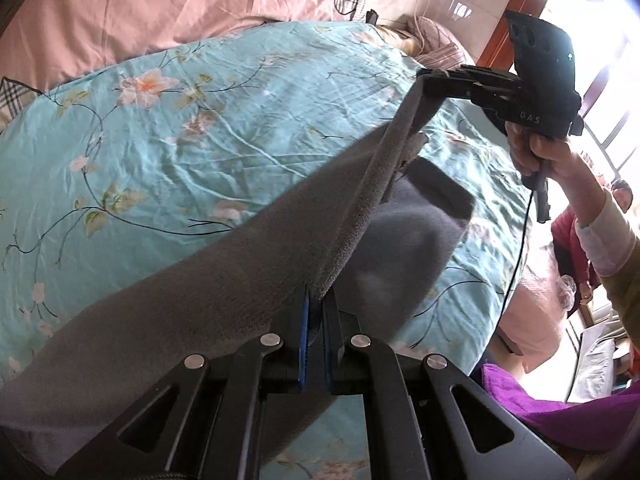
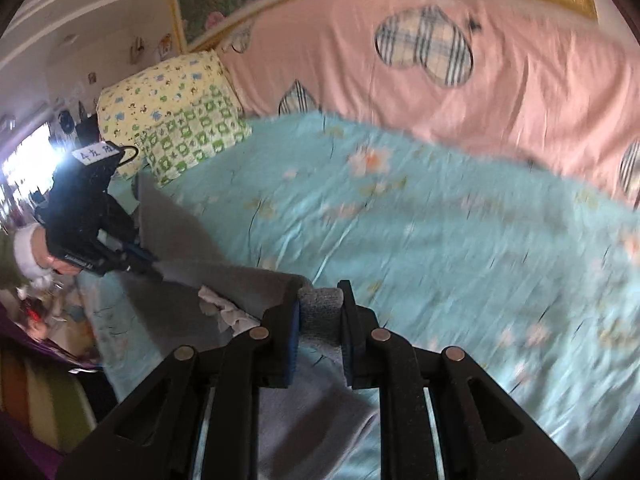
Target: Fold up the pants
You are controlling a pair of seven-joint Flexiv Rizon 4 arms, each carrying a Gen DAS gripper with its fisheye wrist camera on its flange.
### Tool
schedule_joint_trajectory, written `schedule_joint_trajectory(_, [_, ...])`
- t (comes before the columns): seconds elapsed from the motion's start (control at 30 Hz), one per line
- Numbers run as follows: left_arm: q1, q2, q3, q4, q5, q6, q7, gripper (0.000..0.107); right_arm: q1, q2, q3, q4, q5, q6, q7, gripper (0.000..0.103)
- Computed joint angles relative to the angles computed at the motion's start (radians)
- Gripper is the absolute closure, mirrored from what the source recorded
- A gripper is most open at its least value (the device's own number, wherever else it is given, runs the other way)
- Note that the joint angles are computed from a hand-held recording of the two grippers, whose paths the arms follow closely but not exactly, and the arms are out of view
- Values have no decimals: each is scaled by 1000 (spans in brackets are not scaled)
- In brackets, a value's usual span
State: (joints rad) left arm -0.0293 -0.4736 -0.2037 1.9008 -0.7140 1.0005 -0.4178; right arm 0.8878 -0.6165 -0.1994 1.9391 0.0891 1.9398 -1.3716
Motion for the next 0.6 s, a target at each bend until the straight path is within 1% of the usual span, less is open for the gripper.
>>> schedule_joint_trajectory(0.03, [0,1,-2,4,-5,-5,-2,103,41,4,-44,10,7,-1,-21,85])
schedule_joint_trajectory(0.1, [-2,-1,-4,13,-10,-14,-5,103,59,13,-62,30,1,-26,-41,85])
schedule_joint_trajectory(0.2, [-7,-5,0,29,-4,-33,-7,103,24,27,-11,85,-24,-51,-40,85])
schedule_joint_trajectory(0.27, [-17,-8,5,44,10,-39,-14,103,-11,34,42,131,-40,-52,-27,85])
schedule_joint_trajectory(0.37, [-25,-11,9,61,26,-32,-22,103,-19,37,76,180,-39,-38,-6,85])
schedule_joint_trajectory(0.47, [-24,-7,3,75,21,-34,-26,103,-9,39,79,204,-35,-41,13,85])
schedule_joint_trajectory(0.6, [-14,4,-10,93,-14,-35,5,102,-3,53,81,224,-28,-21,26,85])
